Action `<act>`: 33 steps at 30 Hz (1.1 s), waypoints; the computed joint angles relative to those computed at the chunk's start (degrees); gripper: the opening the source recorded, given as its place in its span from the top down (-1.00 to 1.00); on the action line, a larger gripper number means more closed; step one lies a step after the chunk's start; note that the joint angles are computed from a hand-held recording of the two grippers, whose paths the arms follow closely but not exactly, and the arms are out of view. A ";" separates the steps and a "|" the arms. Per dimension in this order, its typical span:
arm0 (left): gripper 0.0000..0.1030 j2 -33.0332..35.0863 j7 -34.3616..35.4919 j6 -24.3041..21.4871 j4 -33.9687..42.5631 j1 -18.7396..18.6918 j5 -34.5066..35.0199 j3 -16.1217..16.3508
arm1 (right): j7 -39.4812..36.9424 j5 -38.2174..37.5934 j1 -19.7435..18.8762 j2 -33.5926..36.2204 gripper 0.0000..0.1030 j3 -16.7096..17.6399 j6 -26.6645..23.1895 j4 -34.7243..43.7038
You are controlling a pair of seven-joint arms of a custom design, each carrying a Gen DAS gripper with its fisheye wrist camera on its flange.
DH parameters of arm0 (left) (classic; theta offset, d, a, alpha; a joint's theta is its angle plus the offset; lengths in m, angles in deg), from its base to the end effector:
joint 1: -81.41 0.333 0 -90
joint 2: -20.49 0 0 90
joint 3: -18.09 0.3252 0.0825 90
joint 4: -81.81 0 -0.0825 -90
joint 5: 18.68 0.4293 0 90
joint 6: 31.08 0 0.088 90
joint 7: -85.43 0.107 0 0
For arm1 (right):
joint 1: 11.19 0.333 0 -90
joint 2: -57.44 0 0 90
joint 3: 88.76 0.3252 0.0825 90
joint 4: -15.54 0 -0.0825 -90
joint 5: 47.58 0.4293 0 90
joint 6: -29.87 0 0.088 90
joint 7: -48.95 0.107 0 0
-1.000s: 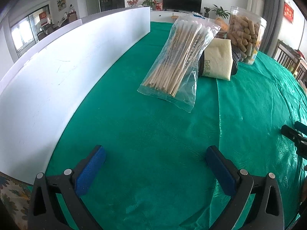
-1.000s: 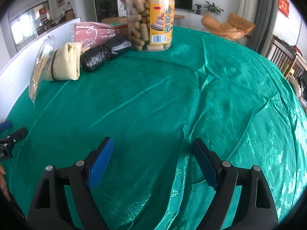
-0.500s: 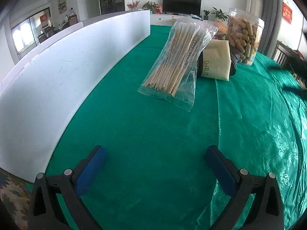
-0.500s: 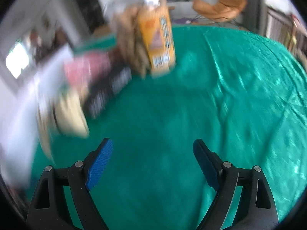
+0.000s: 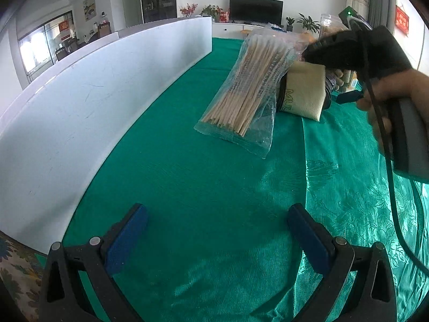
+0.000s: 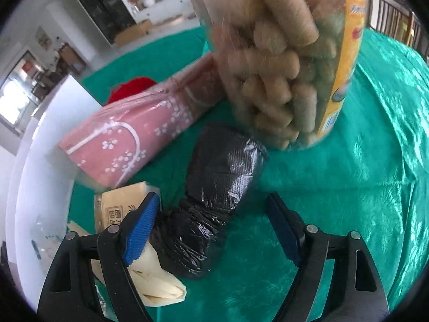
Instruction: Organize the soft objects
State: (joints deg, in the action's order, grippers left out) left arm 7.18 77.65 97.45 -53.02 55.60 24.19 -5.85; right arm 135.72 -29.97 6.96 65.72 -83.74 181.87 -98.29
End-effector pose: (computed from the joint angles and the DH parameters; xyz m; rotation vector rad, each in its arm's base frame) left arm 0.3493 -0.3862 0.4169 -2.0896 1.4044 -0.5242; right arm 0.6152 0.2522 0.4349 -2.0213 1.6147 -0.1503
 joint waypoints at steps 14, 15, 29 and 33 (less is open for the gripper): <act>-1.00 -0.34 -0.21 -0.24 -0.21 -0.22 0.02 -0.16 | -21.78 -4.77 -5.28 -14.60 0.24 -3.40 -7.32 -14.35; -1.00 -0.34 -0.21 -0.24 -0.21 -0.22 0.02 -0.16 | -22.99 -4.64 -6.03 -16.23 0.24 -4.02 -7.33 -16.03; -1.00 -0.40 -0.20 -0.14 -0.30 -0.23 0.16 -0.14 | -34.47 5.02 -5.49 -26.94 -0.34 -7.14 8.84 -32.65; -1.00 -0.60 -0.02 -0.23 -0.33 -0.25 0.07 -0.18 | -38.56 12.81 -2.56 -24.51 -0.49 -9.35 12.96 -32.04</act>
State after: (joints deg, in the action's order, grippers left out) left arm 6.58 77.63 97.21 -53.35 55.36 24.27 -6.03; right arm 97.16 -17.17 4.40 41.21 -93.09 194.83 -130.32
